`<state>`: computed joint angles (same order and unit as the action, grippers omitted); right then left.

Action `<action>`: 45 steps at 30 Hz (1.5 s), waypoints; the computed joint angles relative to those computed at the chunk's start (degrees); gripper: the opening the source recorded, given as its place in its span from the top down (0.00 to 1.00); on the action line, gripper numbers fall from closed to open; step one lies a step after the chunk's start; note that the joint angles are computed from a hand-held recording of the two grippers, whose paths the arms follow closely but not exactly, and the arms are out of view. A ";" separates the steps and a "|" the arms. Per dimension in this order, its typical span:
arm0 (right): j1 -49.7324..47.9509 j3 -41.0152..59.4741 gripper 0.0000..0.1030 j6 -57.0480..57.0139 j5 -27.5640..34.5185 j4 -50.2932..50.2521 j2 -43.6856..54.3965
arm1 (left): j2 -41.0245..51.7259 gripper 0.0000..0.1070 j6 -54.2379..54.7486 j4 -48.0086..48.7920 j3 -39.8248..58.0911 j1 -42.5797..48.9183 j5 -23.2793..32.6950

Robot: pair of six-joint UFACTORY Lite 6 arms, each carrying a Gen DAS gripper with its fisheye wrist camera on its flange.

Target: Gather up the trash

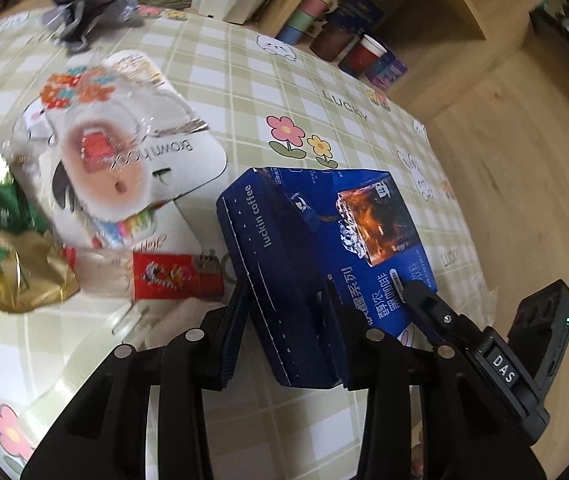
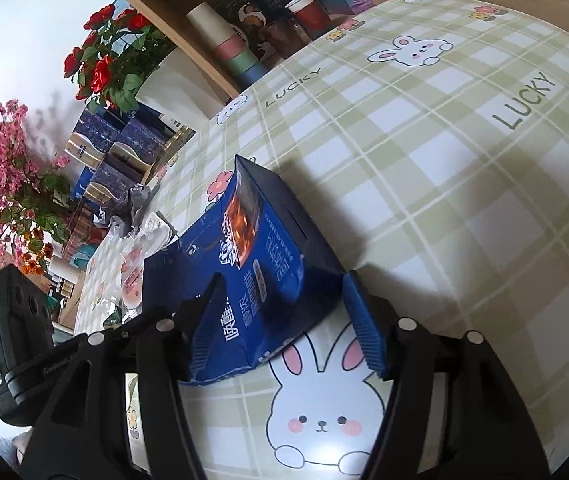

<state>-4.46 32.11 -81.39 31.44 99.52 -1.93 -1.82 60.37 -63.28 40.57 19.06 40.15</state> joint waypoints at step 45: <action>-1.11 -1.29 0.37 0.17 0.45 -0.58 -3.10 | 5.26 0.65 -5.81 3.50 2.25 6.52 12.88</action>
<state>-5.57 30.82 -81.22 31.90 98.94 -5.03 3.45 54.55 -59.78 42.83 25.58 53.03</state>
